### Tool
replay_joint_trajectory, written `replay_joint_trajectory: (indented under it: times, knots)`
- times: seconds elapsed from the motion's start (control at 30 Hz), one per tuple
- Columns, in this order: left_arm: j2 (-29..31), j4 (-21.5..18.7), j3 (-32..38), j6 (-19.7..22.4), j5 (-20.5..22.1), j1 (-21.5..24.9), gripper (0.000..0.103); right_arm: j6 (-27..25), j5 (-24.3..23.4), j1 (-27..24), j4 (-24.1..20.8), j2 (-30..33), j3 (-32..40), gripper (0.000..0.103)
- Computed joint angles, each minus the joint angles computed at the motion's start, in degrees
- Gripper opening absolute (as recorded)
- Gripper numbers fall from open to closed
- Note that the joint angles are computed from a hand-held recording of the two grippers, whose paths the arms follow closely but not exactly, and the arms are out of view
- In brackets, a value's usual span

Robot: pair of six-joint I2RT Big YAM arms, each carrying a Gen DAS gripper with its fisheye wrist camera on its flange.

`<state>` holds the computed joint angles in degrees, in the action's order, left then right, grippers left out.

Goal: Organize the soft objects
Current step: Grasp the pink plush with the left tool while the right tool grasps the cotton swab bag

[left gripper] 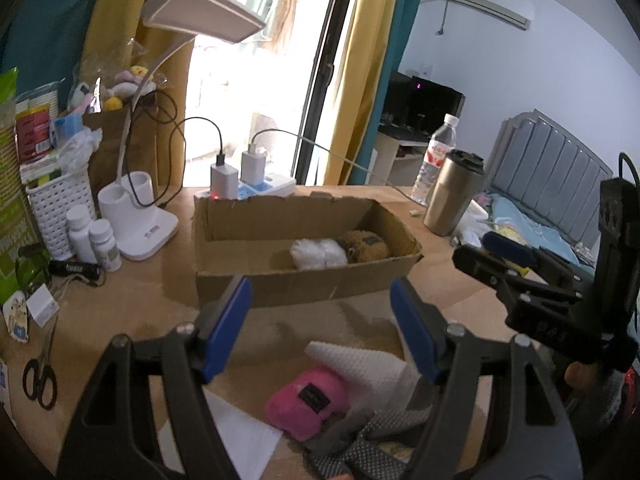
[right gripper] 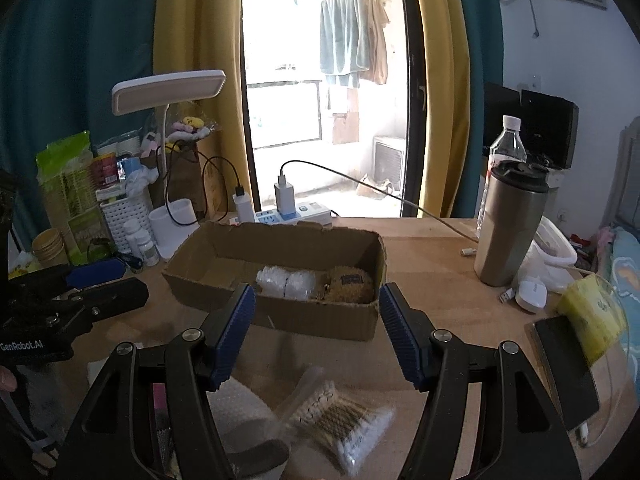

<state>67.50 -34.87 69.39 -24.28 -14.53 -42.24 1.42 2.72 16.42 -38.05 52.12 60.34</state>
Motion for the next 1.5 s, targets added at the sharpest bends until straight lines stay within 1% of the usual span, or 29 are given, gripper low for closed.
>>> replay_joint_trajectory:
  times: [0.23,0.5,0.7,0.97,1.13,1.2,1.23,1.27,1.4,1.5]
  knots:
    - [-0.9,-0.6,-2.1,-2.2,0.1,-0.4,0.074,0.6,0.5,0.6,-1.2,-1.3,-1.9,0.068]
    - [-0.9,-2.1,-4.9,-5.4,-0.1,-1.6,0.074,1.6,-0.9,-0.4,-2.6,-2.2,-4.8,0.068]
    - [-0.1,-3.2,-5.7,-7.0,0.3,-1.9,0.074,1.5,-1.8,-1.3,-3.2,-1.9,-6.1,0.068]
    - [2.2,-5.1,-4.7,-7.2,1.0,-1.5,0.074,1.5,-3.9,-3.8,-3.9,0.0,-6.5,0.068]
    - [4.4,-7.6,-3.1,-6.8,2.0,-1.2,0.074,0.8,-4.8,-4.5,-4.9,1.9,-6.1,0.068]
    - [5.4,-8.5,-2.6,-6.6,2.4,-1.0,0.074,1.2,-4.8,-4.7,-5.2,2.7,-6.0,0.071]
    - [5.7,-8.7,-2.5,-6.7,2.7,-1.0,0.074,1.4,-4.9,-5.0,-5.0,2.9,-6.0,0.078]
    - [6.1,-8.9,-2.4,-6.8,3.0,-0.8,0.074,1.7,-5.3,-5.4,-5.2,3.2,-5.9,0.082]
    - [7.3,-9.4,-2.1,-6.6,4.2,-0.3,0.074,1.7,-6.9,-6.4,-6.4,4.3,-5.2,0.082]
    - [7.8,-9.3,-1.6,-6.1,4.4,-0.3,0.074,1.5,-6.6,-6.1,-6.8,4.7,-5.0,0.082]
